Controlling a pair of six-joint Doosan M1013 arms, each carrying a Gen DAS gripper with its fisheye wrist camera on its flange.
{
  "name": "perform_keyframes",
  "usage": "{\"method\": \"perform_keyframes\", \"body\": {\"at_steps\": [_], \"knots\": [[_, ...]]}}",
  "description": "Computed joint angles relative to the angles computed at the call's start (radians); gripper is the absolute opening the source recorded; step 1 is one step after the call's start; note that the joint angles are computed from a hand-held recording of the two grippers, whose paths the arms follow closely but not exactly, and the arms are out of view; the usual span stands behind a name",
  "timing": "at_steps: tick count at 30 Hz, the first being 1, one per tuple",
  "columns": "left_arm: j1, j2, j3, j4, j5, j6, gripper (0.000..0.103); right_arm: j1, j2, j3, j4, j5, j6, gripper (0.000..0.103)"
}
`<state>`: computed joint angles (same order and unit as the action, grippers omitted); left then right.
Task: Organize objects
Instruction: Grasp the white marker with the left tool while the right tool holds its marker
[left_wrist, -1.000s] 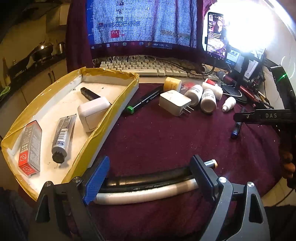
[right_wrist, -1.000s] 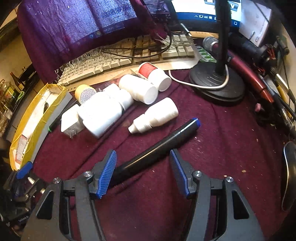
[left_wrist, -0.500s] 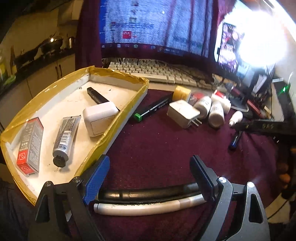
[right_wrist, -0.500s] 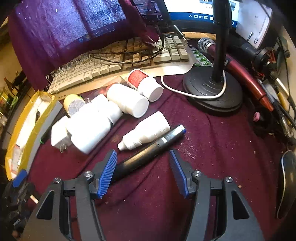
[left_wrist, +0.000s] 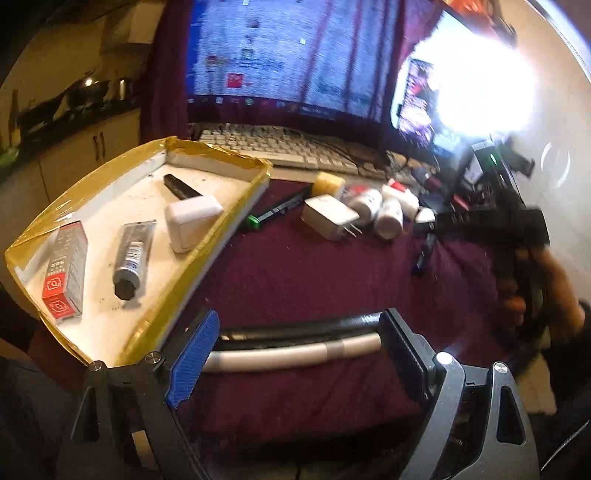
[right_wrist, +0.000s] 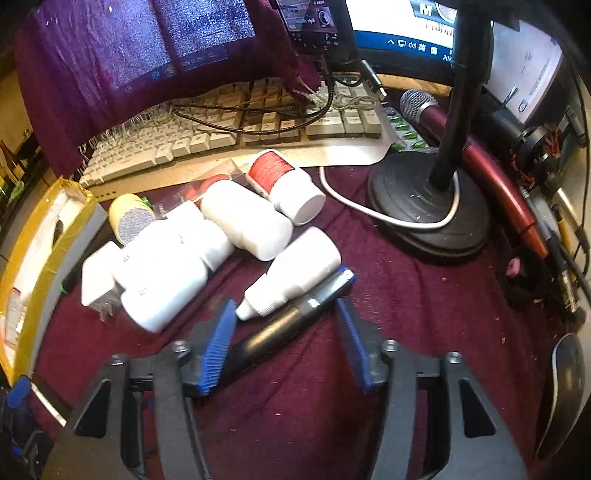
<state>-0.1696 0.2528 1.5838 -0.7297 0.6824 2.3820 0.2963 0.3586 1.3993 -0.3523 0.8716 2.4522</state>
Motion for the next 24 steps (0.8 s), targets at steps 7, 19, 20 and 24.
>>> {"method": "perform_keyframes", "body": {"at_steps": [7,19,20,24], "knots": [[-0.015,0.006,-0.008,0.007,0.025,-0.006,0.085,0.006,-0.003,0.003,-0.059,0.052,-0.023,0.024],[-0.036,0.012,-0.014,0.068,-0.018,-0.075,0.085,0.009,-0.029,0.053,-0.045,-0.041,-0.032,0.020],[-0.038,0.012,-0.013,0.074,-0.021,-0.081,0.085,0.012,-0.030,0.055,-0.053,-0.043,-0.036,0.020],[-0.036,0.013,-0.018,0.039,0.006,-0.062,0.085,0.013,-0.036,0.066,-0.047,-0.059,-0.055,0.020]]}}
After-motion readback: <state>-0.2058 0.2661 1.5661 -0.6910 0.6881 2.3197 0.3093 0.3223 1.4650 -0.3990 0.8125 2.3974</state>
